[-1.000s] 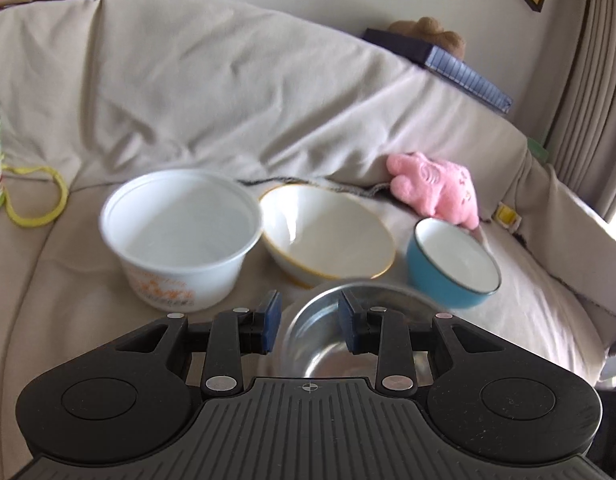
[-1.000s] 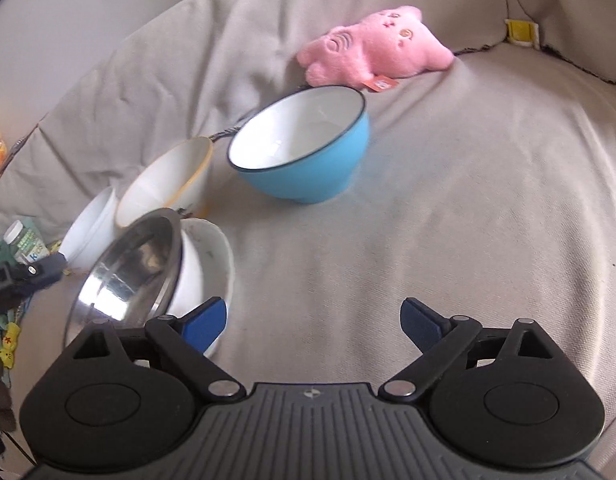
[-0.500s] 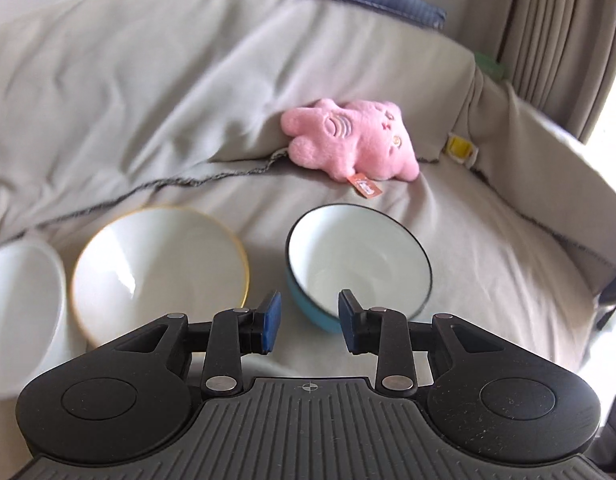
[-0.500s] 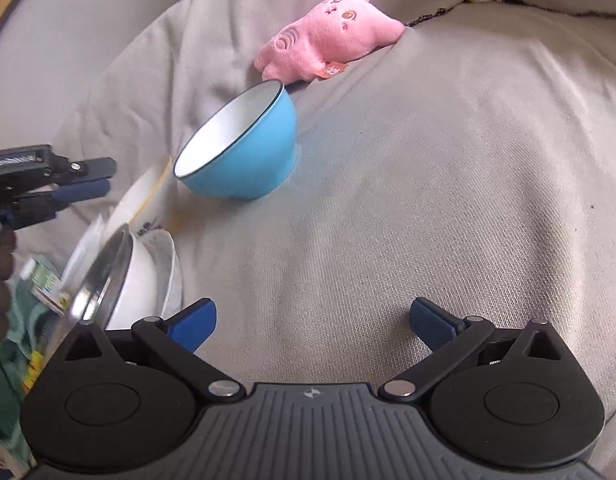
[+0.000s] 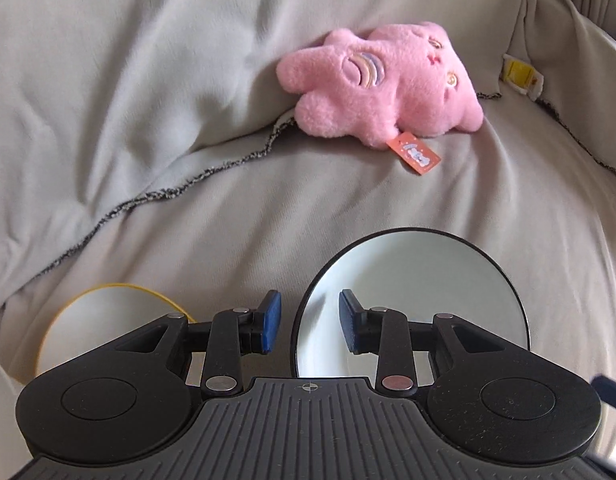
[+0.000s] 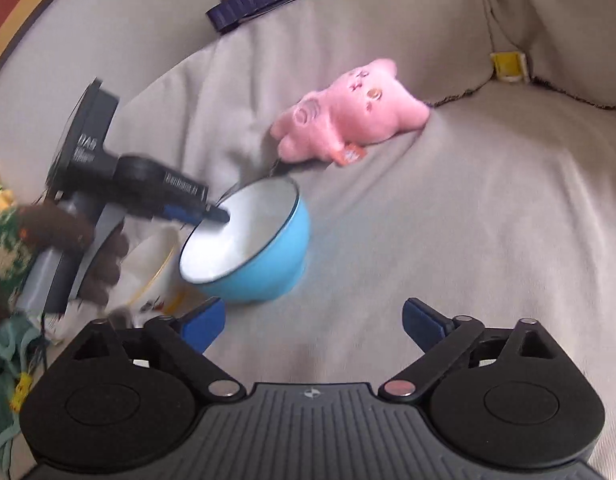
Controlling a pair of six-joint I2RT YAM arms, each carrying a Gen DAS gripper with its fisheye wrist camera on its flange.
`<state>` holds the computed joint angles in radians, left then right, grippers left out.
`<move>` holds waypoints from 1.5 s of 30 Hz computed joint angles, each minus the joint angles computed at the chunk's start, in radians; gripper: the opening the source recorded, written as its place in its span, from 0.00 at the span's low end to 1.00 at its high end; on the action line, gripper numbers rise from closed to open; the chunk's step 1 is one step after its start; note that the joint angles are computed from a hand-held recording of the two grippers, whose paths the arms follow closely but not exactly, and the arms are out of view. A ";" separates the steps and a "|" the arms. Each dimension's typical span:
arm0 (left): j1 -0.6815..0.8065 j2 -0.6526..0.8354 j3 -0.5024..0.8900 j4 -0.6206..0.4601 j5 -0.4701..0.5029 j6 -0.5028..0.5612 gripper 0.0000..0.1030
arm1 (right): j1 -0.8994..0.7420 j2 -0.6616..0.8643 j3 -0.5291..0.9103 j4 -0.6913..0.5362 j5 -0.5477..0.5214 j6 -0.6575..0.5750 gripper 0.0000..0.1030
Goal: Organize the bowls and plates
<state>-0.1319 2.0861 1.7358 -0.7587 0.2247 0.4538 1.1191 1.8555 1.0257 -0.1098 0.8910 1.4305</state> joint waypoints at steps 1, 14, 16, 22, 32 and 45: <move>0.000 0.013 0.004 0.001 -0.009 0.000 0.34 | -0.048 0.004 -0.003 0.043 -0.028 -0.037 0.74; -0.044 0.022 -0.043 -0.054 -0.095 0.061 0.36 | -0.203 0.152 0.067 0.251 -0.296 -0.157 0.36; -0.048 0.010 -0.044 -0.095 -0.082 0.062 0.35 | -0.186 0.125 0.037 0.232 -0.274 -0.130 0.36; -0.100 -0.127 -0.214 -0.126 -0.083 0.120 0.35 | -0.074 0.067 -0.026 0.109 -0.159 -0.015 0.36; -0.156 -0.285 -0.372 -0.175 -0.060 0.137 0.30 | 0.119 0.045 -0.084 -0.059 -0.035 0.261 0.36; -0.023 -0.313 -0.291 -0.239 0.138 0.135 0.30 | 0.109 0.079 0.046 -0.279 -0.021 0.267 0.39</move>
<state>-0.1548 1.7731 1.4447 -0.9975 0.3626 0.5888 1.2281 1.9349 1.0720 -0.3890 0.8704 1.6973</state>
